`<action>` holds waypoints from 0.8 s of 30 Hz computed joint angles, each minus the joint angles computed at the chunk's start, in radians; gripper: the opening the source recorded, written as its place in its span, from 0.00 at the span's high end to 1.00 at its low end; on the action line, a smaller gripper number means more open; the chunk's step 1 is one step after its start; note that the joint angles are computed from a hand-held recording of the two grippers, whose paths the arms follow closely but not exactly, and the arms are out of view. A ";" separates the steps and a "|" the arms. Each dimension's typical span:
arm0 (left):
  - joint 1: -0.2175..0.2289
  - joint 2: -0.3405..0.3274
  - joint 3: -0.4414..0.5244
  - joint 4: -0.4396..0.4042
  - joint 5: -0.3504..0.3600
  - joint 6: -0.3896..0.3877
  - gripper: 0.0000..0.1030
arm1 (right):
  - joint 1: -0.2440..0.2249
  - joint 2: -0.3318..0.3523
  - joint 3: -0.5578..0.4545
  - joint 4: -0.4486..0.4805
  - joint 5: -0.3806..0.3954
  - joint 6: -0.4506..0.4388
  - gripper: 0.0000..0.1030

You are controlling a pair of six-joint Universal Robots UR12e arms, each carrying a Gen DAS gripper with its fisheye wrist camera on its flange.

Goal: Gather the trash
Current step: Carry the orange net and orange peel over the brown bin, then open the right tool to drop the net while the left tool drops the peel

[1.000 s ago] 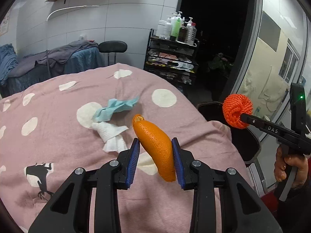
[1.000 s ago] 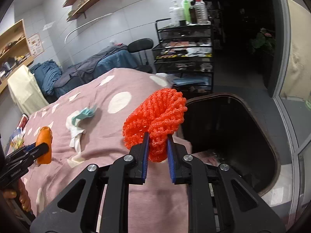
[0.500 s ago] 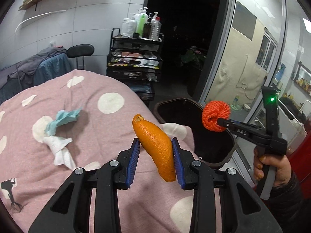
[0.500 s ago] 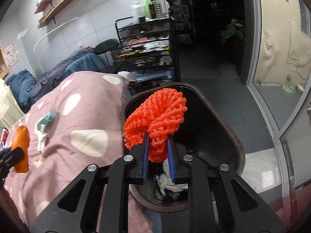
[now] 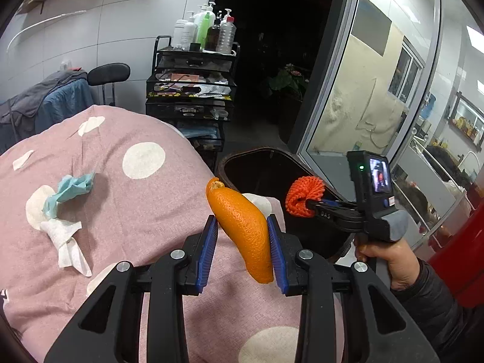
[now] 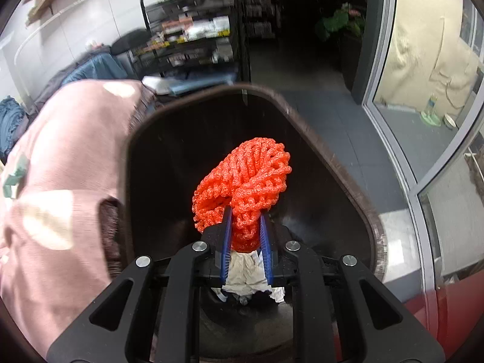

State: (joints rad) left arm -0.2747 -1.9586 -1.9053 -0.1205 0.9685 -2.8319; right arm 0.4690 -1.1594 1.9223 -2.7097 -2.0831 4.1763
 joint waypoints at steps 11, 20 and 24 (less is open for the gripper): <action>-0.017 -0.011 0.025 -0.063 -0.002 0.040 0.67 | -0.009 0.021 0.003 -0.025 0.025 0.012 0.45; -0.044 -0.030 0.063 -0.102 -0.005 0.072 0.67 | 0.016 -0.009 0.040 -0.084 -0.035 0.069 0.44; -0.065 -0.042 0.086 -0.128 0.002 0.095 0.67 | 0.028 -0.032 0.065 -0.106 -0.072 0.102 0.43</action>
State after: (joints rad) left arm -0.3395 -2.0003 -1.8195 -0.2486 0.9702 -2.7365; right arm 0.4971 -1.1910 1.9876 -2.8158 -2.1549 4.2788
